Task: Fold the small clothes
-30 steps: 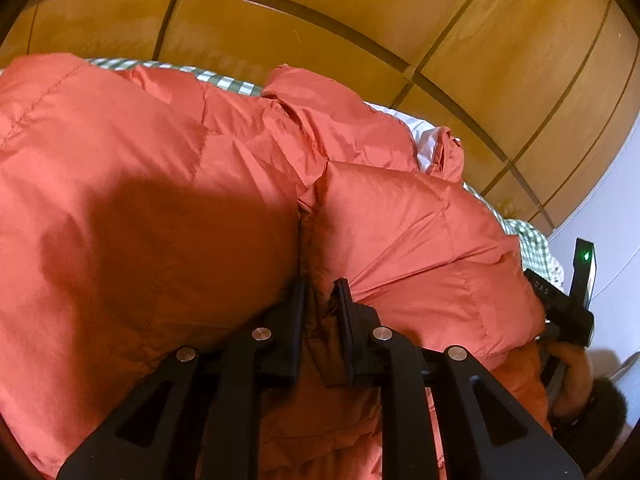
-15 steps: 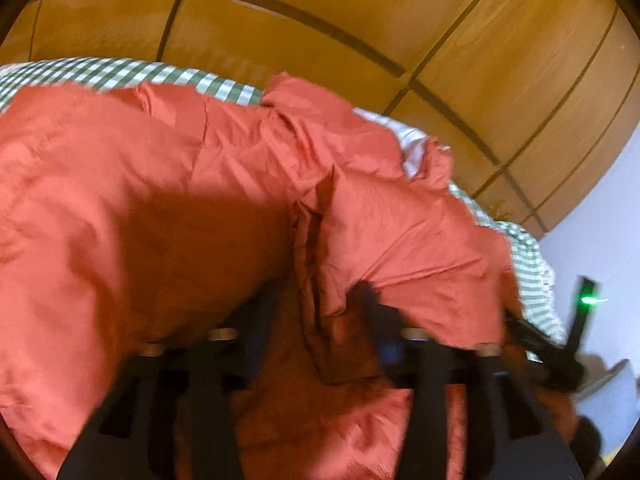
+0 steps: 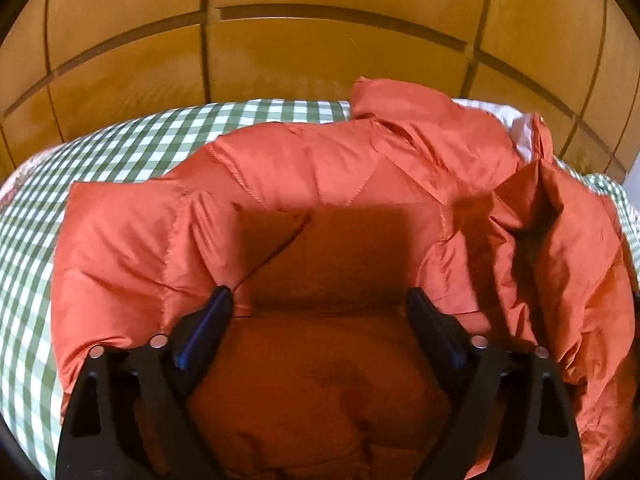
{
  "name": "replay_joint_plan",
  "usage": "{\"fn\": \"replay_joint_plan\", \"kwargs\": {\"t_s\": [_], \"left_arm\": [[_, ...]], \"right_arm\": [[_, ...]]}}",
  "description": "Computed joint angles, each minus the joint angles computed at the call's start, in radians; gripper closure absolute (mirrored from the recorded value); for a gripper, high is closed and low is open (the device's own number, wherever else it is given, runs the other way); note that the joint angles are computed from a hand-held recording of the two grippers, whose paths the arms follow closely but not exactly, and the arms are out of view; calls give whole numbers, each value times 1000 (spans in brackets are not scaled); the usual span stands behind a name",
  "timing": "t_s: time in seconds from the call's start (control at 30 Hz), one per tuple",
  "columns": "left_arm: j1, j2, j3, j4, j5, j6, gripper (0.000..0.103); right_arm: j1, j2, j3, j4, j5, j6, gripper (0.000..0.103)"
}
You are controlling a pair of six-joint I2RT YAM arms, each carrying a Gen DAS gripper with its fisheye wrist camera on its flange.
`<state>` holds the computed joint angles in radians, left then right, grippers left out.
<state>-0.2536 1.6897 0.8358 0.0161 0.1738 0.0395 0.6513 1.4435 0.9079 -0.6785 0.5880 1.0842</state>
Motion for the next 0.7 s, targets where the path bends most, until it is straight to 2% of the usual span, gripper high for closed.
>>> {"fn": "replay_joint_plan", "kwargs": {"t_s": [0.17, 0.23, 0.3, 0.33, 0.37, 0.43, 0.5, 0.57, 0.63, 0.67, 0.7], "left_arm": [[69, -117, -36, -89, 110, -37, 11], [120, -235, -100, -125, 180, -60, 4], [185, -345, -159, -166, 235, -36, 4], [209, -384, -179, -184, 252, -18, 4], [250, -442, -209, -217, 275, 19, 4], [349, -540, -260, -288, 324, 113, 4], [488, -602, -296, -371, 413, 233, 4], [639, -640, -324, -468, 503, 363, 4], [794, -608, -309, -606, 581, 532, 4], [833, -593, -306, -651, 598, 589, 4], [904, -555, -285, -739, 626, 693, 4]], "right_arm": [[-20, -52, -45, 45, -41, -12, 2], [-49, -78, -70, 76, -92, -30, 2], [-104, -118, -96, 102, -191, -70, 2], [-131, -143, -86, 68, -256, -112, 2], [-137, -168, -80, 38, -283, -122, 2], [-107, -350, -140, 30, -283, -106, 2], [-36, -528, -196, 2, -242, -65, 2], [74, -673, -220, -106, -174, 5, 2], [236, -754, -222, -253, -74, 130, 2], [327, -770, -218, -322, -27, 213, 4], [442, -787, -218, -399, 26, 321, 10]]}}
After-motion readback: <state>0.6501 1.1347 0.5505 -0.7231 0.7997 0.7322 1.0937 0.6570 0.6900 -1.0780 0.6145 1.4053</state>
